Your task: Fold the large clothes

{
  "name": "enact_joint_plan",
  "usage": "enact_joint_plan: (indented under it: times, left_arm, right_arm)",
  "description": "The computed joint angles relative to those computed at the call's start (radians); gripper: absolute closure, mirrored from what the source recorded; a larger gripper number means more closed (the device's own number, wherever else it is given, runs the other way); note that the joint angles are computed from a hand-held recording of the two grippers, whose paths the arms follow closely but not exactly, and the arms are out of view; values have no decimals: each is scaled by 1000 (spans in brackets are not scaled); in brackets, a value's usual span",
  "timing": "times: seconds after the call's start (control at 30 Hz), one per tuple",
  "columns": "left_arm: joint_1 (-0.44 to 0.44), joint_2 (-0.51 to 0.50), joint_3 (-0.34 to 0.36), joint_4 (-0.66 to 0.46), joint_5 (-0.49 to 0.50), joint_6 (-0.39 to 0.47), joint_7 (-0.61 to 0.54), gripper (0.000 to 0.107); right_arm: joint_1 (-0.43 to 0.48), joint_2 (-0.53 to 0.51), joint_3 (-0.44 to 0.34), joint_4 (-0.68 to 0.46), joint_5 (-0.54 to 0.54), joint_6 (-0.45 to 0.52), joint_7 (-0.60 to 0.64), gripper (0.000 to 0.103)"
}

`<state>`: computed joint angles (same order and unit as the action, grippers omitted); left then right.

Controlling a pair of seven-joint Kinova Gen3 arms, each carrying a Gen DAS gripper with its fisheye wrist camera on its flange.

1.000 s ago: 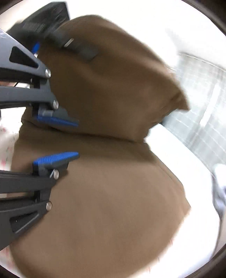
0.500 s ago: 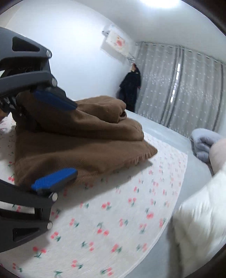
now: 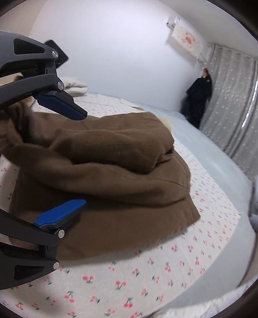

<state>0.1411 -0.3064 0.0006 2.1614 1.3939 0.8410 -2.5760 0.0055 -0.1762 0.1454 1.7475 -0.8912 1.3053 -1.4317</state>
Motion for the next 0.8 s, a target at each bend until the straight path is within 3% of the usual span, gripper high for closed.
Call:
enact_joint_plan:
  times: [0.07,0.17,0.2,0.23,0.27,0.3,0.37,0.47,0.6,0.67,0.73,0.8]
  left_arm:
    - [-93,-20,55,23,-17,-72,81,13]
    - [-231,9,162,40,-58,-164,203,14]
    - [-273,27,197,35,-79,-173,244,14]
    - [-297,42,221,27,-99,-181,285,15]
    - [-303,50,228,21,-123,-190,325,16]
    - [-290,52,225,13,-145,-203,364,19]
    - [-212,46,187,6,-146,-247,393,21]
    - [-73,28,79,12,-93,-265,316,25]
    - [92,71,14,-18,-30,-250,171,35]
    - [129,103,57,-40,-78,-279,165,38]
    - [134,107,140,-56,-159,-358,185,39]
    - [114,108,231,-64,-240,-433,240,39]
  right_arm:
    - [-1,52,-34,-62,15,21,-32,20]
    - [-83,80,-40,-127,108,-7,-131,20]
    - [-98,92,-63,-147,148,-35,-168,25]
    - [-94,92,-104,-162,189,-57,-206,33]
    - [-84,99,-150,-180,230,-73,-231,63]
    - [-90,99,-178,-199,270,-84,-260,79]
    - [-135,56,-178,-210,306,-128,-269,85]
    - [-232,-49,-57,-156,237,-219,-217,88]
    - [-175,-135,46,-33,118,-225,-69,88]
    - [-143,-146,105,60,92,-227,-16,86]
    - [-55,-111,124,153,100,-202,4,80]
    - [-13,-99,164,245,44,-199,64,61]
